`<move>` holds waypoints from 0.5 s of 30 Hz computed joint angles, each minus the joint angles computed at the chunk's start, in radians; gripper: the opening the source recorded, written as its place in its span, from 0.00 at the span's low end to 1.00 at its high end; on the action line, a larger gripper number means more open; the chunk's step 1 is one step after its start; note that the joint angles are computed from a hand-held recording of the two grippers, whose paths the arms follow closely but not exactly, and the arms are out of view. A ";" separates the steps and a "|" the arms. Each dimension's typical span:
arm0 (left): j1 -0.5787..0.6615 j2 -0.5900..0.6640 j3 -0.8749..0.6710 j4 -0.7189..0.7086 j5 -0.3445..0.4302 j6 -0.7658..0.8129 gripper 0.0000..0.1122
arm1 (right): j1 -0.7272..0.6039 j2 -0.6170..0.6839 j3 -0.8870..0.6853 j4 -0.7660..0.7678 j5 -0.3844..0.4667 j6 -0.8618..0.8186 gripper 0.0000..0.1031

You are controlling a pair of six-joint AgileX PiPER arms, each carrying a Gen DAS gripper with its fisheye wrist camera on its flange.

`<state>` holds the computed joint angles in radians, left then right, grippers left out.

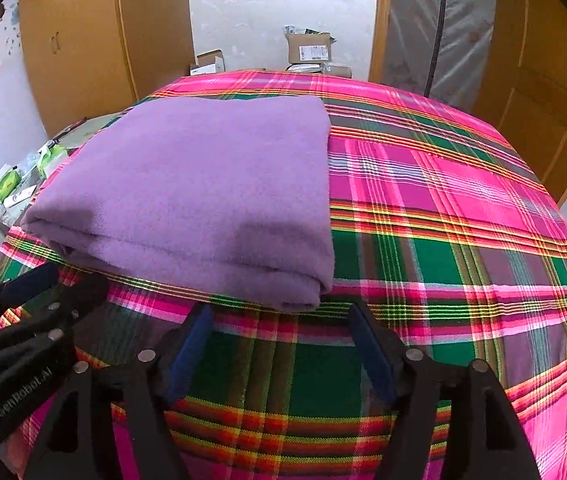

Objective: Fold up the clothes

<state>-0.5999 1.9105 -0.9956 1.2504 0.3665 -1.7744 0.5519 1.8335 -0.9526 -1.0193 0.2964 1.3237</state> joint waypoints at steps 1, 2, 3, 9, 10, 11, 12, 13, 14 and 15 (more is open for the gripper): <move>-0.003 0.004 -0.005 -0.014 0.006 0.020 0.58 | 0.000 0.000 0.001 -0.001 -0.001 0.000 0.70; -0.007 0.007 -0.011 -0.029 0.012 0.039 0.58 | 0.000 -0.001 0.002 -0.001 -0.002 0.001 0.70; -0.009 0.008 -0.013 -0.035 0.018 0.046 0.58 | -0.002 -0.002 0.003 -0.001 -0.004 -0.001 0.70; -0.010 0.008 -0.015 -0.046 0.025 0.059 0.58 | -0.008 0.005 -0.005 0.009 -0.010 -0.014 0.70; -0.011 0.010 -0.018 -0.051 0.027 0.065 0.59 | -0.010 0.003 -0.003 0.009 -0.011 -0.014 0.70; -0.011 0.012 -0.021 -0.055 0.026 0.071 0.59 | -0.010 0.000 0.001 0.004 -0.010 -0.006 0.70; -0.012 0.014 -0.023 -0.060 0.027 0.078 0.60 | -0.009 0.001 0.000 -0.004 0.002 0.010 0.70; -0.013 0.015 -0.025 -0.063 0.029 0.081 0.61 | -0.014 0.004 -0.004 -0.004 0.004 0.013 0.70; -0.014 0.016 -0.026 -0.065 0.031 0.083 0.61 | -0.018 0.007 -0.007 -0.004 0.006 0.016 0.70; -0.016 0.017 -0.028 -0.069 0.034 0.084 0.62 | -0.023 0.010 -0.011 -0.003 0.008 0.018 0.70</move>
